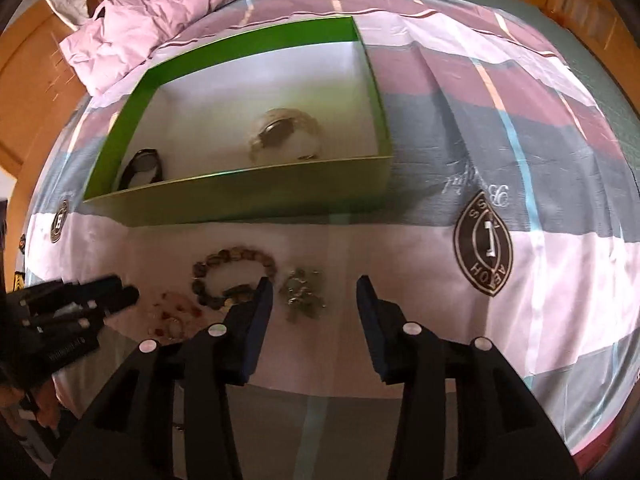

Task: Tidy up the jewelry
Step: 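Carry both watches into the green box and open both tools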

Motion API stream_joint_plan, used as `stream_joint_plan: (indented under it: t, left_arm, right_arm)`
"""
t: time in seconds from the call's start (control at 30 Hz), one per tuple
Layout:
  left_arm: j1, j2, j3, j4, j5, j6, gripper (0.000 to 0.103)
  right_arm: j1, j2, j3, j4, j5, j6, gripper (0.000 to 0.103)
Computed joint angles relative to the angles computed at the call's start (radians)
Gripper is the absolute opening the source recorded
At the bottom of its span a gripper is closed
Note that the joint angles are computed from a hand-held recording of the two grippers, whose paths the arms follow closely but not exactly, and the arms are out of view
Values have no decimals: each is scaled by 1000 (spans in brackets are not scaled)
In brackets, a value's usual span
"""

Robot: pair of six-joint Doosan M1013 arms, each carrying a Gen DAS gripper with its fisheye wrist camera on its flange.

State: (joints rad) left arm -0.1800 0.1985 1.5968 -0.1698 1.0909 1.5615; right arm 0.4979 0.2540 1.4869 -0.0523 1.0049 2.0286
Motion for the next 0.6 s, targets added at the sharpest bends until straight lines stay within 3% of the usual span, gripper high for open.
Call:
stream_joint_plan:
  t: [0.3, 0.4, 0.47, 0.6]
  left_arm:
    - [-8, 30, -1, 34, 27, 12, 32]
    - [-16, 24, 1, 136, 6, -70, 10]
    - [-5, 19, -1, 172, -8, -116, 10]
    - [29, 7, -9, 123, -23, -112, 11]
  right_arm:
    - [3, 14, -10, 22, 16, -8, 44]
    - [0, 15, -10, 14, 16, 6, 44]
    - [-3, 14, -7, 17, 13, 9, 44]
    - [-11, 15, -1, 74, -21, -22, 44]
